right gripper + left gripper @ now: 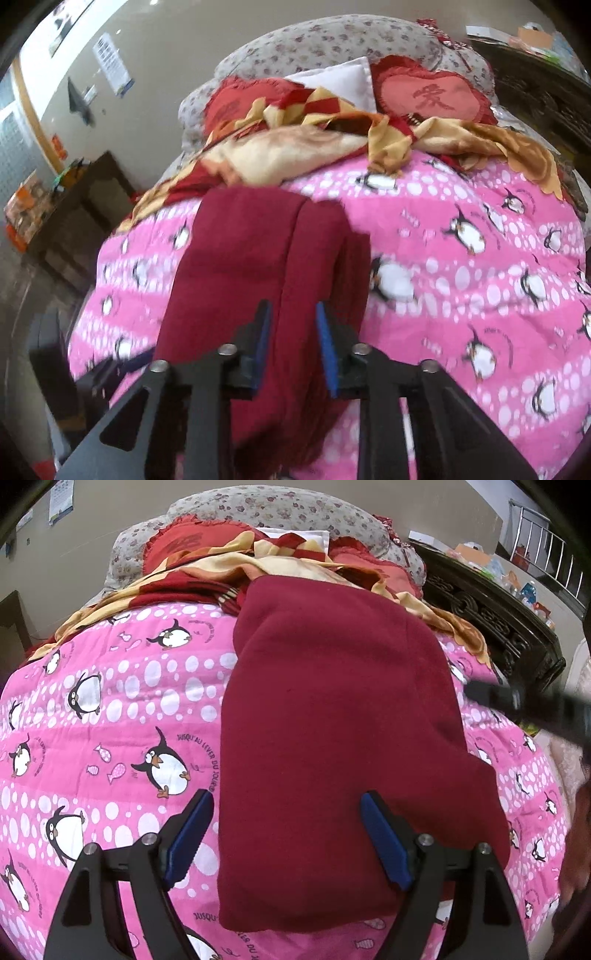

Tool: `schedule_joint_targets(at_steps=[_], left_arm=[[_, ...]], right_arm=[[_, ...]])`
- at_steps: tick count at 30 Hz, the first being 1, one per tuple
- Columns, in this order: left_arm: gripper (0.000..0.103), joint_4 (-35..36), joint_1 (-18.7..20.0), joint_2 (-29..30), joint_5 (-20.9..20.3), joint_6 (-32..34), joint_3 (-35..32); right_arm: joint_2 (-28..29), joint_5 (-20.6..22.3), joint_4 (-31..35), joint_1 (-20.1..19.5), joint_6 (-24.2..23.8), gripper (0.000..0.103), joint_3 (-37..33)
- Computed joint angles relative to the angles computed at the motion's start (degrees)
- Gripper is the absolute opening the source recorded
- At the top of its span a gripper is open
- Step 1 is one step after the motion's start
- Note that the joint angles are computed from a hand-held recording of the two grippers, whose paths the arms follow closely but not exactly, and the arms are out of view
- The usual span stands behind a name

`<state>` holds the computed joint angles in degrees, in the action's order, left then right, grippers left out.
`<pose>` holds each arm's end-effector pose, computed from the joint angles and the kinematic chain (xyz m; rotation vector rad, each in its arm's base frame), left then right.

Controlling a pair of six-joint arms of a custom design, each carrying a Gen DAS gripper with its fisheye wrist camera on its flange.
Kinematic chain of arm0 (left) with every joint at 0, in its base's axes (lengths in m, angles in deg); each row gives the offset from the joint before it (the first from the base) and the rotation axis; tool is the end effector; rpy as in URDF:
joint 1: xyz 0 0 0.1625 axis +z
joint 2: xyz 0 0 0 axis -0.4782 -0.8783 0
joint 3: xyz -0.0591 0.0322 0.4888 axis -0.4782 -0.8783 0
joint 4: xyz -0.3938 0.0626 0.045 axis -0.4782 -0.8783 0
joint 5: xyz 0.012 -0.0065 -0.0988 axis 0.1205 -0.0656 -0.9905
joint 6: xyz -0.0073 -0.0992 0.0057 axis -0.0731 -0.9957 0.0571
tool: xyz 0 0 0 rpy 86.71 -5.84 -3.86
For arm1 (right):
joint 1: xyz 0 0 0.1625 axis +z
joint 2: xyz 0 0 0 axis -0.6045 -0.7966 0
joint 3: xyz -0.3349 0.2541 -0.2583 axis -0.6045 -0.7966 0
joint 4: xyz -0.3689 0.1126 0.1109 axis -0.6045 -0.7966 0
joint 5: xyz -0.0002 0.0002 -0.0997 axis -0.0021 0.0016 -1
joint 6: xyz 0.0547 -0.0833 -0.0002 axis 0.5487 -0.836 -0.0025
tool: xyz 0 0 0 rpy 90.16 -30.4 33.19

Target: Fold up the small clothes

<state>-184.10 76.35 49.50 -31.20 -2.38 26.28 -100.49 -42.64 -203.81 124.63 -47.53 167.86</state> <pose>-0.3062 -0.6192 0.0126 0.7915 2.4886 -0.5330 0.0693 -0.5578 0.3409 0.0957 -2.4611 0.9552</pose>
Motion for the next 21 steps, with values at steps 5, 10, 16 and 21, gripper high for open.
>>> schedule_joint_targets(at_steps=[5,10,16,21], left_arm=[[0.085,1.1,-0.1,-0.2,0.3,-0.3,0.0],[0.085,0.9,0.3,-1.7,-1.3,0.9,0.0],[0.094,3.4,3.8,-2.3,-9.5,0.0,-3.8],[0.096,10.8,7.4,-0.1,-16.4,-2.9,-9.4]], right_arm=[[1.9,-3.2,3.2,-1.7,1.4,0.033,1.4],[-0.3,3.2,-0.1,-3.5,0.9,0.041,2.8],[-0.7,11.3,-2.1,-6.6,2.0,0.064,2.4],[1.7,17.3,0.7,-10.0,5.7,0.071,-0.5]])
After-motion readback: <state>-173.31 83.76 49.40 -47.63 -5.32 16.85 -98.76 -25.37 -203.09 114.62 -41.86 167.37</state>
